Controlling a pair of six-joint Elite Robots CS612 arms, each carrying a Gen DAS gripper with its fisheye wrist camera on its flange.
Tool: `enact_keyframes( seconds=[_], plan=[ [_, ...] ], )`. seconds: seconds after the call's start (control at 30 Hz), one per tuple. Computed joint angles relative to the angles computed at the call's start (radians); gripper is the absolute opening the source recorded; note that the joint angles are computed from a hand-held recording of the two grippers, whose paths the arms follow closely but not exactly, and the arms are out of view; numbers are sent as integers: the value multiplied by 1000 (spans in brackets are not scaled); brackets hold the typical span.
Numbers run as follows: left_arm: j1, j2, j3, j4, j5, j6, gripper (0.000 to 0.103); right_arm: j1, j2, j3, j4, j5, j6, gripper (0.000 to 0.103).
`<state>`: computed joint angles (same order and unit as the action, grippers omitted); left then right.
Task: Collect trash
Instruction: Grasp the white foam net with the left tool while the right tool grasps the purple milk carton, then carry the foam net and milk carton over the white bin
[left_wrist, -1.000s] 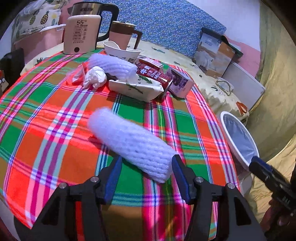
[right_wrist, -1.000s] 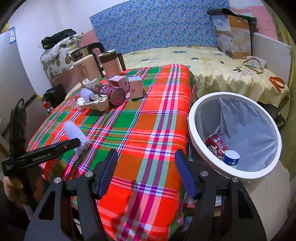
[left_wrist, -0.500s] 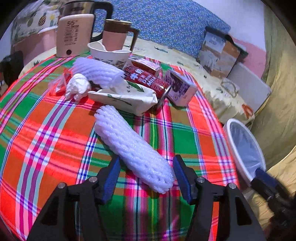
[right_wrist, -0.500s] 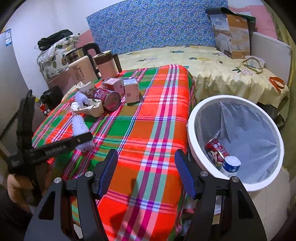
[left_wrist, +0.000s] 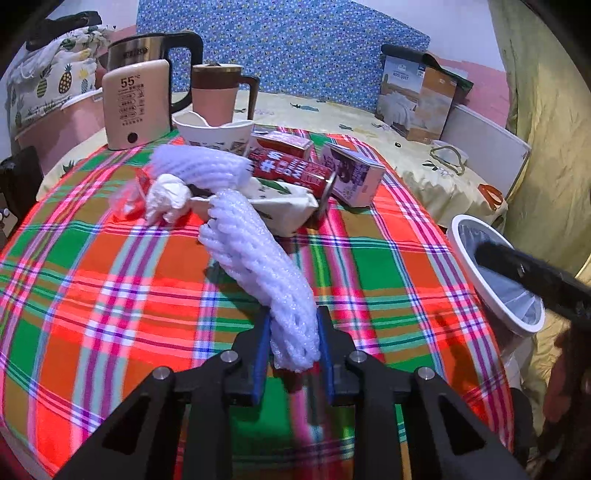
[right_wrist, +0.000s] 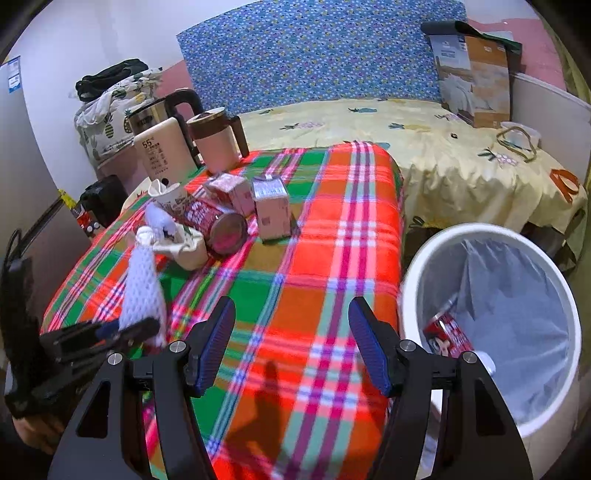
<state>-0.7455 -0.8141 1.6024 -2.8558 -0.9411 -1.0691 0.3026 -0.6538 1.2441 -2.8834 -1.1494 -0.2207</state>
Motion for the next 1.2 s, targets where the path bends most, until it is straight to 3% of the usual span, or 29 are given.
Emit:
enact_keyframes(
  seconds=[0.3, 0.5, 0.7, 0.77, 0.8, 0.83, 1.0, 1.2],
  plan=[
    [10, -22, 27, 16, -27, 46, 25, 25, 59, -119, 66, -7, -43, 65],
    [17, -22, 41, -7, -41, 35, 29, 41, 114, -224, 107, -48, -28, 65],
    [22, -15, 49, -56, -48, 31, 33, 47, 162, -314, 183, -37, -15, 65],
    [22, -13, 52, -73, -50, 31, 33, 49, 171, -330, 196, -37, -12, 60],
    [23, -13, 53, -80, -51, 31, 33, 49, 172, -333, 201, -31, -16, 55],
    [23, -12, 54, -86, -51, 32, 32, 49, 173, -333, 206, -27, -20, 42],
    [23, -11, 58, -111, -48, 28, 27, 42, 154, -297, 170, -13, -9, 42],
    [13, -15, 58, -108, -30, 23, 24, 19, 95, -180, 80, 14, 29, 42]
  ],
)
